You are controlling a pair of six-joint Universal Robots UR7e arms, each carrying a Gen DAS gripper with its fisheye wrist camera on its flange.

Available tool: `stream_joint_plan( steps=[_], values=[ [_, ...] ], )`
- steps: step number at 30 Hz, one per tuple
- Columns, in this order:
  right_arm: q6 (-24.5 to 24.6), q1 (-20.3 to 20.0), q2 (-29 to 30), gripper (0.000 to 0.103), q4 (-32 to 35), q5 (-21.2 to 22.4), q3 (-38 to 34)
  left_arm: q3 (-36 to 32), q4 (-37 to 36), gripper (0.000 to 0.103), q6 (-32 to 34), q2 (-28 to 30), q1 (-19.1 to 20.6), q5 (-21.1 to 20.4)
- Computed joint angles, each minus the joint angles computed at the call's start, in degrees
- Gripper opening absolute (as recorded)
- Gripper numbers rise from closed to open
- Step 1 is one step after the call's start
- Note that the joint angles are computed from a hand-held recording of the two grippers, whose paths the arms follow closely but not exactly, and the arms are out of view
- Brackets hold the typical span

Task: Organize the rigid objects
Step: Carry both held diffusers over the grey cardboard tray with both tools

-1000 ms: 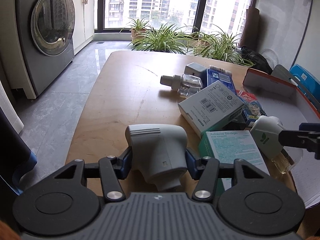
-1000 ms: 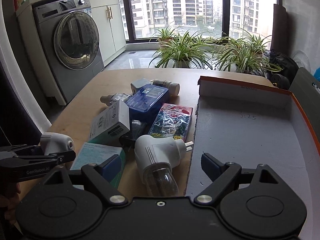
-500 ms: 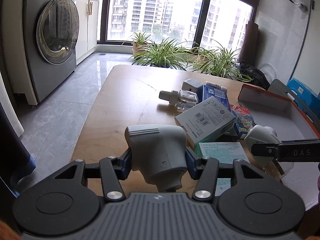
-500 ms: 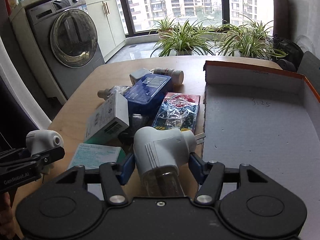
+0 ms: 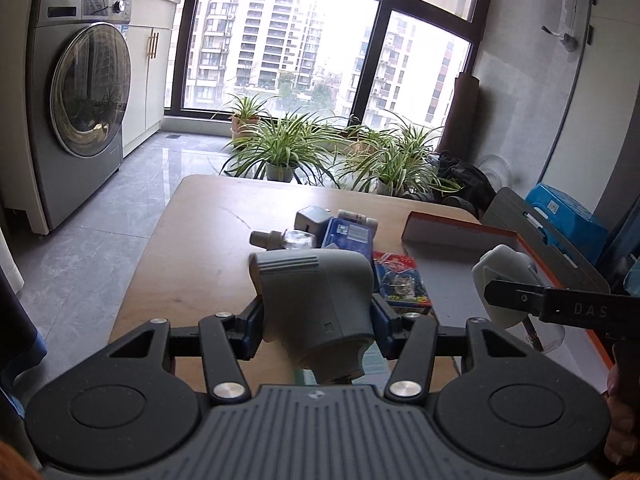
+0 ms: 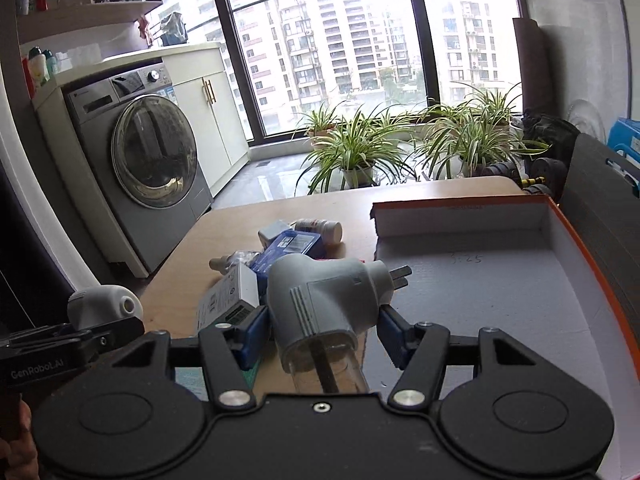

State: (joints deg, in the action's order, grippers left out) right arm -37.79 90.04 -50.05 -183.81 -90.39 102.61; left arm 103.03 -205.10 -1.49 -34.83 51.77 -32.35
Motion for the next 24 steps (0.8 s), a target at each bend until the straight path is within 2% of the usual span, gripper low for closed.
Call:
stream_joint_plan(
  steps=[13,21,24],
  values=[
    [1.9,-3.26,-4.99,0.07,-5.38,0.09,1.37,-11.49,6.75,0.054,1.6,6.19,-0.11,-9.85],
    [1.77,-5.14,-6.04,0.07,-6.12,0.65,0.91,-16.44,8.88,0.054,2.19,9.43,-0.62,-12.63],
    [2.12,-5.71,-6.14,0.07,-5.83,0.92,0.67,-17.07,9.93,0.054,2.1,9.93,-0.9,-12.37]
  ],
)
